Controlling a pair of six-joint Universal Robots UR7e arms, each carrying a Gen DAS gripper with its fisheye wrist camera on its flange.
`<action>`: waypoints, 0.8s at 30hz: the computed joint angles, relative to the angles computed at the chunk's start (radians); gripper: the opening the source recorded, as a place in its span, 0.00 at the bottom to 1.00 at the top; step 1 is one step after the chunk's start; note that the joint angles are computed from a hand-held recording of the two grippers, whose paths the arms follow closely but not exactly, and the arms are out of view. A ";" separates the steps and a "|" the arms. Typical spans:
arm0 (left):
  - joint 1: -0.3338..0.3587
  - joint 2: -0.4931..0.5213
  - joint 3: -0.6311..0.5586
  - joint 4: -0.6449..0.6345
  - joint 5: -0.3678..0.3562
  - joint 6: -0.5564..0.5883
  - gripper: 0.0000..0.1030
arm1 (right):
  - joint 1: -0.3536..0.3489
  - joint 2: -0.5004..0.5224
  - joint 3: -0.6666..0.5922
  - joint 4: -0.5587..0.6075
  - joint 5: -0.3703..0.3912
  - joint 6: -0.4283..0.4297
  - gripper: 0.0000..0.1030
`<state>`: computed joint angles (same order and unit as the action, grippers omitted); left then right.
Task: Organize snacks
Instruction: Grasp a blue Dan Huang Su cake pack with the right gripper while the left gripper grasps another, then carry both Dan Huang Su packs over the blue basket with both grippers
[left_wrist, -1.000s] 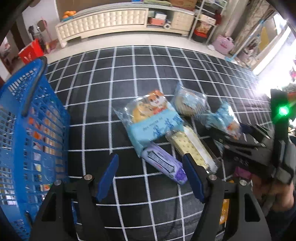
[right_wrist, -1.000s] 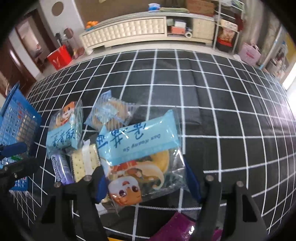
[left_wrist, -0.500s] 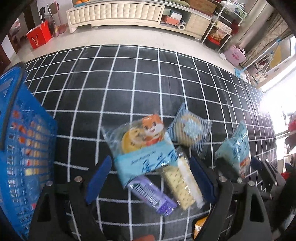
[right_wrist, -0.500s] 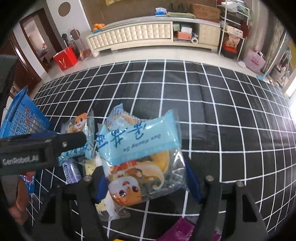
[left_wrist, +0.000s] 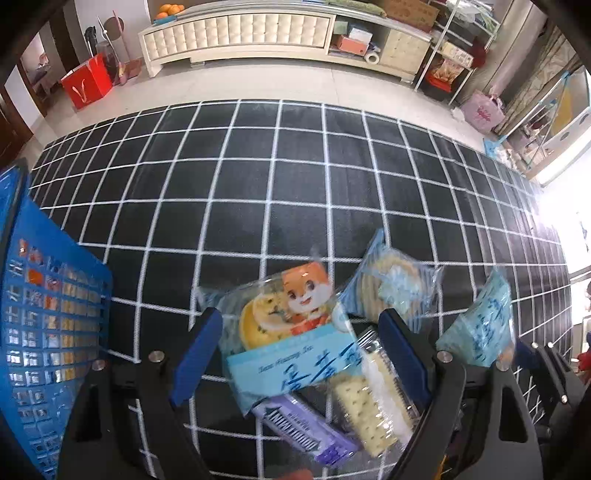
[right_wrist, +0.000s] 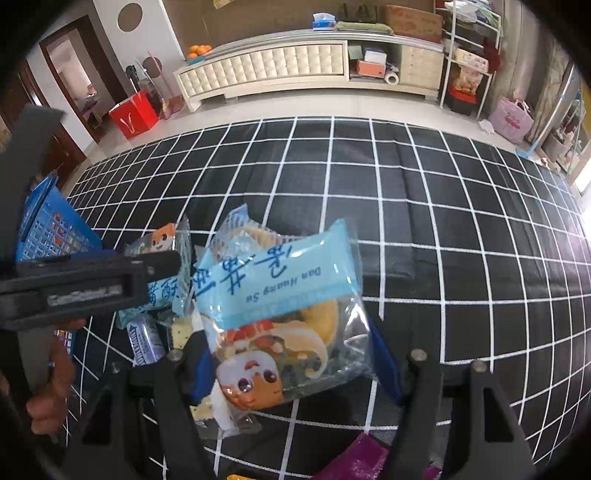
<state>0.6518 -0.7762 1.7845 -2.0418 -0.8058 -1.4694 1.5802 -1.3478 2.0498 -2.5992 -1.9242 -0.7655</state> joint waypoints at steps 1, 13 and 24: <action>0.000 0.002 -0.004 0.014 0.000 -0.011 0.82 | -0.002 -0.001 -0.002 0.002 0.002 -0.004 0.72; 0.064 0.024 -0.008 -0.037 -0.052 -0.028 0.82 | 0.004 0.008 -0.005 0.014 -0.016 -0.014 0.72; 0.040 0.044 -0.013 -0.024 -0.039 0.017 0.67 | 0.001 0.008 -0.011 0.042 -0.009 -0.016 0.72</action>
<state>0.6917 -0.7319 1.7716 -2.0654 -0.8445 -1.4521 1.5811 -1.3402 2.0388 -2.5570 -1.9333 -0.7811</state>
